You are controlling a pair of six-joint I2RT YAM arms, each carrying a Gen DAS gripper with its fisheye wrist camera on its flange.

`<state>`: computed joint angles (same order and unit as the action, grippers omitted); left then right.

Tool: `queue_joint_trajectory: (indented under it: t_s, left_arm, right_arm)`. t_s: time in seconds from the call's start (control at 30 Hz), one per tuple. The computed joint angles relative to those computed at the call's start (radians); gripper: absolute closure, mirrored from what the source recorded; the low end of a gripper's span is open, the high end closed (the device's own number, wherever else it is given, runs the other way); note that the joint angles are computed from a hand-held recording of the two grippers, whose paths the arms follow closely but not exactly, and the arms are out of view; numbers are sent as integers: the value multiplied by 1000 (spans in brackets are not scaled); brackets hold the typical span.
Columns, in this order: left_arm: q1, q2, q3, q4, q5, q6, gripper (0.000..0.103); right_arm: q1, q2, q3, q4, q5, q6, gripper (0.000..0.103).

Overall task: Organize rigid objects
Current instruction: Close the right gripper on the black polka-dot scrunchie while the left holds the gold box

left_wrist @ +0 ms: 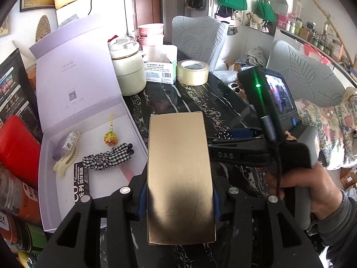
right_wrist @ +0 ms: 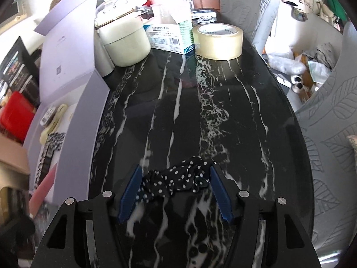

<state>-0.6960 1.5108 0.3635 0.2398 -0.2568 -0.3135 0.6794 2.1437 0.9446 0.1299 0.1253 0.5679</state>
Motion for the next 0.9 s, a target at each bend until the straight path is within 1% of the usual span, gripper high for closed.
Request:
queue_joint_trajectory:
  t_s: [0.1,0.17,0.2,0.23,0.27,0.3,0.37,0.47,0.57,0.9]
  left_arm:
    - [-2,-10,-9,1,-3,2,59]
    - [0,-15,-12,-1,6,2,59]
    - [4,-18,-16,2,13,3,59]
    - [4,-19,-18,1,15,3,59]
    - [4,-20,-18,0,14,3,59]
    - [4,-22,-21,-2,14,1,59]
    - [2,-25,-24,-3,16,-3,59]
    - [-13,-36,-35,-7,11,-12,59]
    - [-42,-57,-51,-17,2,-30,59]
    - [-168,-146,-132,-73,-50,-131,59]
  right_arm:
    - [14,31,44,-22,30,-4,40]
    - [23,53,70,-46,31,-12,42]
    - [32,60,75,-47,49,-23,46]
    - [48,69,85,-61,88,-39,50]
    - [57,72,87,-62,106,-53,51]
    - [65,71,80,-56,114,-64,59]
    - [72,61,67,-61,127,-77,81]
    - [71,34,23,-40,103,-89,85]
    - [90,6,-22,-24,95,-86,85]
    - [213,-103,-204,26,112,-4,85]
